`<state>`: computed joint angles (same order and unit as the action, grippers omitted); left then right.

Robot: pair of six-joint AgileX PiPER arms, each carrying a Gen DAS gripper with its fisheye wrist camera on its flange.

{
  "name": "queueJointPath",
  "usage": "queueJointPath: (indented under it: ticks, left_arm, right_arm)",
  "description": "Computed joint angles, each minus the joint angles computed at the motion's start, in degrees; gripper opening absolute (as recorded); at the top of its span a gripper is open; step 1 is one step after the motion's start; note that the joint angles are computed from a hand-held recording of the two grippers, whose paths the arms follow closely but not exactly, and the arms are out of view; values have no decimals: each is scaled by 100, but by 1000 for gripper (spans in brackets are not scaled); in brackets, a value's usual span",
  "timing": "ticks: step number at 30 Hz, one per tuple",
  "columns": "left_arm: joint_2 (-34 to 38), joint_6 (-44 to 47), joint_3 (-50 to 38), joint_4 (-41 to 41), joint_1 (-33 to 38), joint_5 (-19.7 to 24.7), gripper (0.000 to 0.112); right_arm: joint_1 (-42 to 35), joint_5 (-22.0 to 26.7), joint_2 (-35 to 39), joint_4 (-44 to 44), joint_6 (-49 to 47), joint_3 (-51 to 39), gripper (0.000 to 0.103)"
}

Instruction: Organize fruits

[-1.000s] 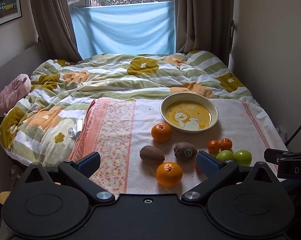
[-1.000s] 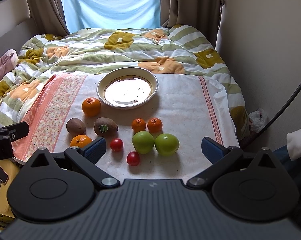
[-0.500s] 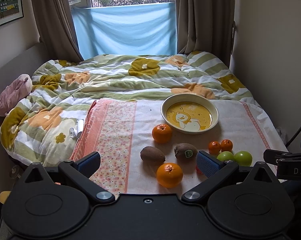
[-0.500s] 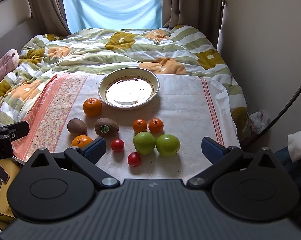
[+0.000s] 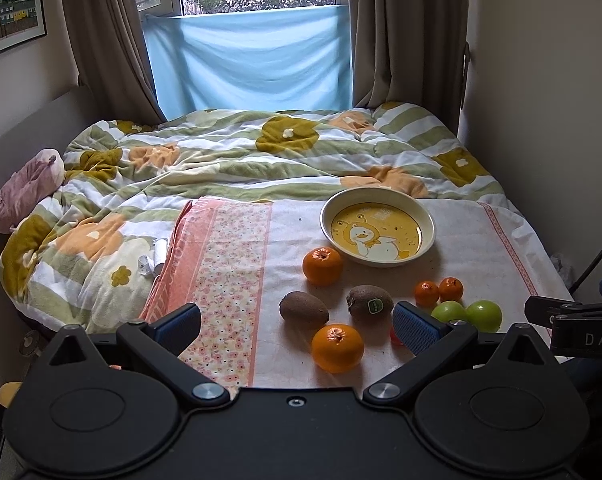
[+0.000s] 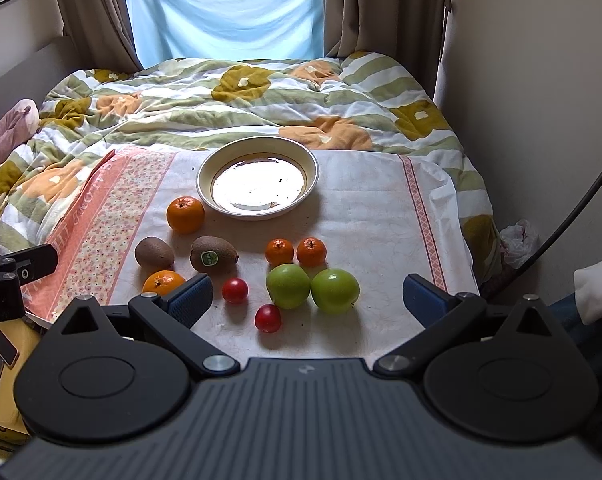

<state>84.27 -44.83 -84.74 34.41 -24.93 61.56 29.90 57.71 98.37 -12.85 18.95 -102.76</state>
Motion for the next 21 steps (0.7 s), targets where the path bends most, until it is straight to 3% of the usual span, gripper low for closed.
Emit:
queueJointPath:
  ticks: [16, 21]
  left_arm:
    - [-58, 25, 115, 18, 26, -129, 103]
    - [-17, 511, 5, -370, 226, -233, 103]
  right_arm:
    - [81, 87, 80, -64, 49, -175, 103]
    - [45, 307, 174, 50, -2, -464, 103]
